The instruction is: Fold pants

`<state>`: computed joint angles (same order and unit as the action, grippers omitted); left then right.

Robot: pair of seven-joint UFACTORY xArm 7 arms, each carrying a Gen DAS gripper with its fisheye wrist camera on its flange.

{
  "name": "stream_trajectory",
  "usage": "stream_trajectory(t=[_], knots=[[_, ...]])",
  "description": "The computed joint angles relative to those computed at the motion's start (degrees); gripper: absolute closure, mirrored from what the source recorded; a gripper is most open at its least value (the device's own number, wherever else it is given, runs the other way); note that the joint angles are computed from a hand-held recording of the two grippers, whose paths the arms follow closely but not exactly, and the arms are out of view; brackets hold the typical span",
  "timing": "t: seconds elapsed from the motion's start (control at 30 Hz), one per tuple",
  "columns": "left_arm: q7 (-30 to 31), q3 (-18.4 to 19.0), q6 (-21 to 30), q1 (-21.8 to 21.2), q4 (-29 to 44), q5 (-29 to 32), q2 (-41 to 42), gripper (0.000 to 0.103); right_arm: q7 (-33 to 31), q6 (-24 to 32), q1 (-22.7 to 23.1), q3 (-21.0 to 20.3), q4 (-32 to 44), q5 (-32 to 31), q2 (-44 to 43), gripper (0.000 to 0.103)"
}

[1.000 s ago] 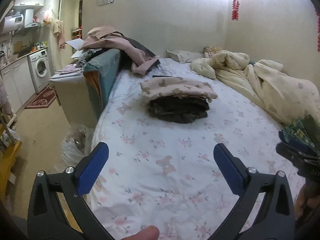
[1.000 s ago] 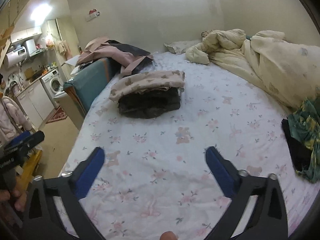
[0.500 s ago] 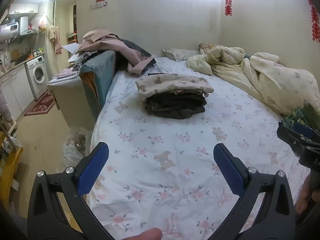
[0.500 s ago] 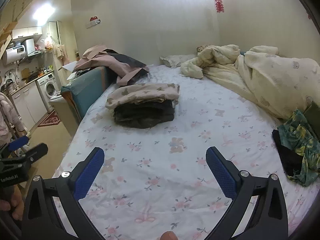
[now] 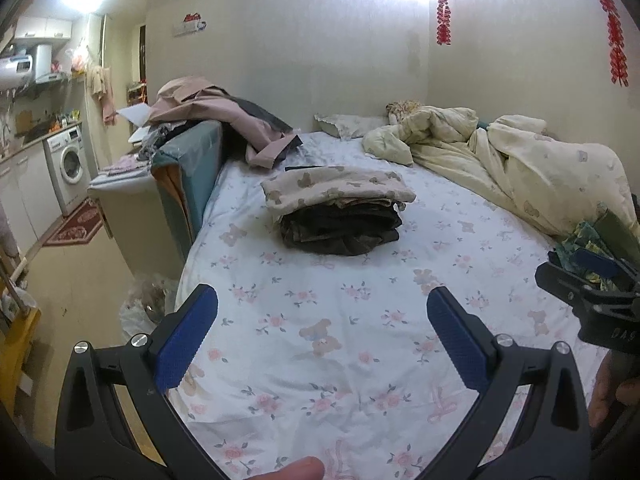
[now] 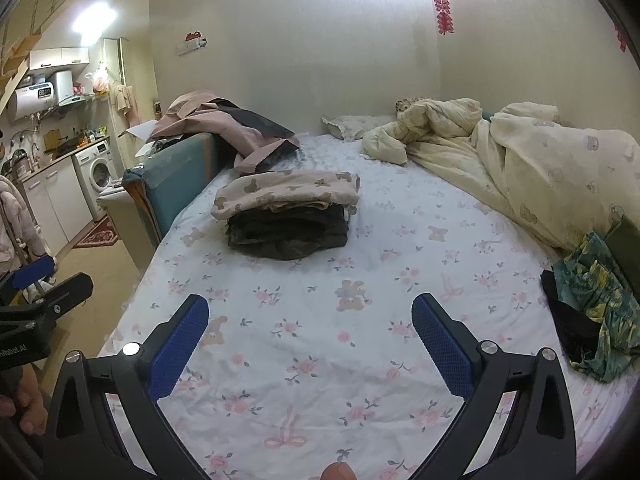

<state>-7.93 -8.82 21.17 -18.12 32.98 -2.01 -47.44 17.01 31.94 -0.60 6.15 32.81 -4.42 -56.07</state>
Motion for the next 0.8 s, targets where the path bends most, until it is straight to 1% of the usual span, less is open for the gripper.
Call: stream_trajectory(t=[0.17,0.5,0.8], knots=[[-0.5,-0.3,0.4,0.7,0.1,0.4,0.3,0.000,-0.1,0.2,0.4,-0.3,0.2,0.2,0.2,0.000],[0.1,-0.5,-0.4,0.3,-0.2,0.9,0.4,0.000,0.6,-0.2,-0.4,0.7,0.2,-0.8,0.8,0.000],[-1.6,-1.2,-0.2,0.8,0.1,0.9,0.7,0.000,1.7,0.5,-0.1,1.0,0.1,-0.7,0.5,0.000]])
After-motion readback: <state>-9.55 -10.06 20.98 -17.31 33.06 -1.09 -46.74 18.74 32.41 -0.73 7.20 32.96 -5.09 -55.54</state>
